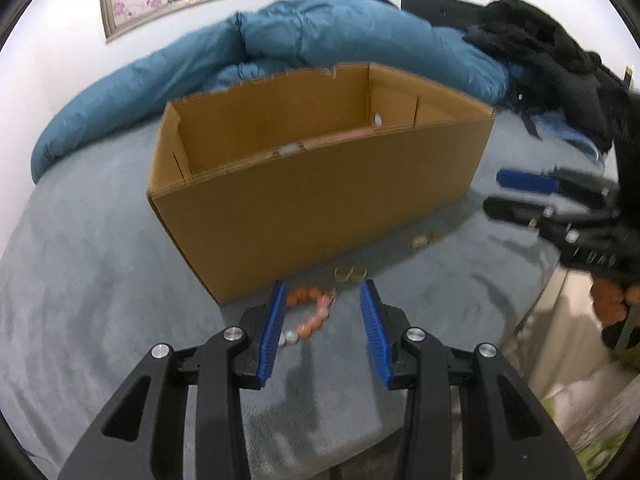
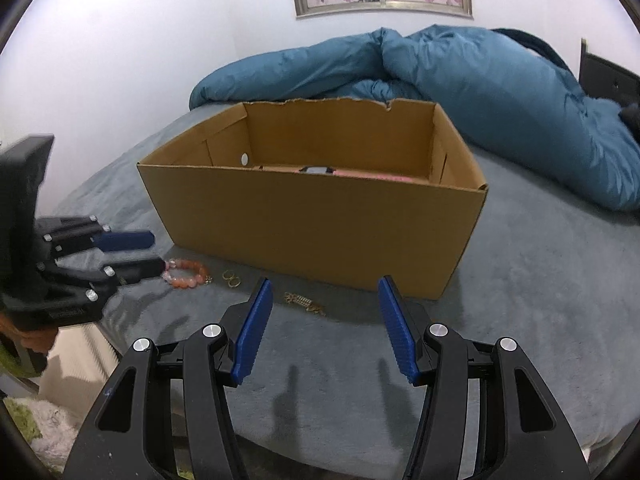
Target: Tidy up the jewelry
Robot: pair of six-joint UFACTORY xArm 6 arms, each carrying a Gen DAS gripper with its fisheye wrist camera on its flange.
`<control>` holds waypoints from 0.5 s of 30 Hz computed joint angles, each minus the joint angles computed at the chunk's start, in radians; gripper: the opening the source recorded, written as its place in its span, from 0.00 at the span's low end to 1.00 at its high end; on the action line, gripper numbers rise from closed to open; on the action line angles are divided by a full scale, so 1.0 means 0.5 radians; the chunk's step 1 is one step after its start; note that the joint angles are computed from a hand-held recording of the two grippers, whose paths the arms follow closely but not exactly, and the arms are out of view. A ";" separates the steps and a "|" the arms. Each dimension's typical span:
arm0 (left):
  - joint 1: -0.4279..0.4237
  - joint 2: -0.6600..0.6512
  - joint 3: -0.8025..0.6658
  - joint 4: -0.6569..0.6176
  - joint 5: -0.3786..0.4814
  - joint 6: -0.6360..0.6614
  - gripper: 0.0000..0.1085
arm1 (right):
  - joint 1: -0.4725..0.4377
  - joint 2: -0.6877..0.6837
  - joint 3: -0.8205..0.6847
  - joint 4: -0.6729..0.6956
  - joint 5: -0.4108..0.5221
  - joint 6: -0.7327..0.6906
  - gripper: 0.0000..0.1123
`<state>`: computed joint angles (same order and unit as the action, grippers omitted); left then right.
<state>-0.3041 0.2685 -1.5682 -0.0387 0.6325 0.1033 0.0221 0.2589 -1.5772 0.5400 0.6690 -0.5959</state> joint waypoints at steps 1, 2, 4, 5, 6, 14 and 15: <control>0.005 0.008 0.017 0.009 0.004 0.018 0.34 | 0.005 0.010 -0.011 -0.009 0.012 0.011 0.47; 0.010 0.016 0.028 0.033 0.005 0.019 0.34 | 0.010 0.020 -0.024 -0.019 0.025 0.021 0.47; 0.019 0.033 0.050 0.070 0.000 0.033 0.34 | 0.020 0.042 -0.050 -0.032 0.055 0.033 0.47; 0.023 0.046 0.052 0.090 0.000 0.039 0.34 | 0.026 0.053 -0.064 -0.044 0.071 0.044 0.47; 0.026 0.056 0.056 0.112 0.000 0.044 0.34 | 0.029 0.059 -0.072 -0.054 0.079 0.051 0.47; 0.019 0.069 0.131 0.399 -0.090 0.008 0.11 | 0.065 0.072 -0.096 -0.141 0.119 0.131 0.47; 0.026 0.070 0.134 0.429 -0.089 -0.015 0.10 | 0.065 0.075 -0.099 -0.143 0.123 0.130 0.47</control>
